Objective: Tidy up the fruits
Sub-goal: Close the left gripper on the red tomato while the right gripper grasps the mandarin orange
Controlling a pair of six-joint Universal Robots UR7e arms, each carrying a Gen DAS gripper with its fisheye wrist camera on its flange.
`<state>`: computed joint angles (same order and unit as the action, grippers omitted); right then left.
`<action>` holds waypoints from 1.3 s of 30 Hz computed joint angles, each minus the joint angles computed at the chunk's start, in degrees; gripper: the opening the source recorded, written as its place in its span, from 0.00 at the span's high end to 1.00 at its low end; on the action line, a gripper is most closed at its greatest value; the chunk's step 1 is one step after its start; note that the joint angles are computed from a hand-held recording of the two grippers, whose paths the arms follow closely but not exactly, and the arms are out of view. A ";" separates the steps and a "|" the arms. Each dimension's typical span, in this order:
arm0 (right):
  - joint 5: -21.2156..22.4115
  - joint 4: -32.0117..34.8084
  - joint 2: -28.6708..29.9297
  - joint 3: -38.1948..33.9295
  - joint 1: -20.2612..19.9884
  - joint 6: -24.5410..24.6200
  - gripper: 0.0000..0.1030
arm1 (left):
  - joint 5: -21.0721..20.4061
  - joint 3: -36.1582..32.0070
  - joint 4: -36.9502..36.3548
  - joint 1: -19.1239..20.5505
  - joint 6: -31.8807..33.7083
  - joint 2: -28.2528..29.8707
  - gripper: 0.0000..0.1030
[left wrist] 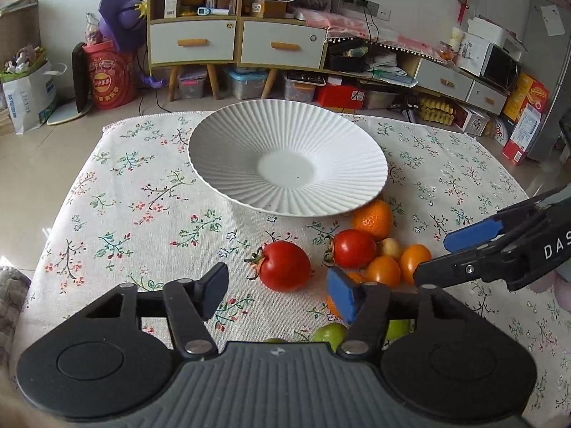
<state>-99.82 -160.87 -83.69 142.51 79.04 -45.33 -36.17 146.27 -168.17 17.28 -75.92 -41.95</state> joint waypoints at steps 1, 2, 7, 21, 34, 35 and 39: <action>0.85 0.07 0.80 -0.62 -0.34 0.91 0.19 | -0.29 0.07 -2.10 0.61 0.55 0.44 0.61; 1.74 -0.11 1.10 -0.92 -0.66 1.40 0.21 | -0.64 0.03 -3.44 1.26 0.86 0.73 0.63; 4.96 -4.50 2.88 -1.05 -2.14 4.01 0.39 | -0.73 -0.09 -6.11 2.32 1.95 1.87 0.72; 6.68 -10.47 6.72 -0.55 -3.19 7.74 0.66 | -0.94 -1.80 -6.31 4.02 4.09 2.58 0.75; 4.33 -12.96 4.16 0.58 -1.97 8.72 0.77 | -0.86 -1.38 -4.30 2.72 4.57 0.35 1.00; 4.52 -12.77 3.90 0.51 -2.02 8.99 0.79 | -0.88 -1.40 -4.13 2.65 4.76 0.34 1.00; 5.37 -11.69 3.70 0.07 -2.19 9.83 0.85 | -0.56 -1.57 -3.65 2.82 4.93 1.19 1.00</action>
<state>-94.45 -172.56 -79.99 142.58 76.85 -35.50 -36.73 144.70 -171.82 20.10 -70.99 -40.75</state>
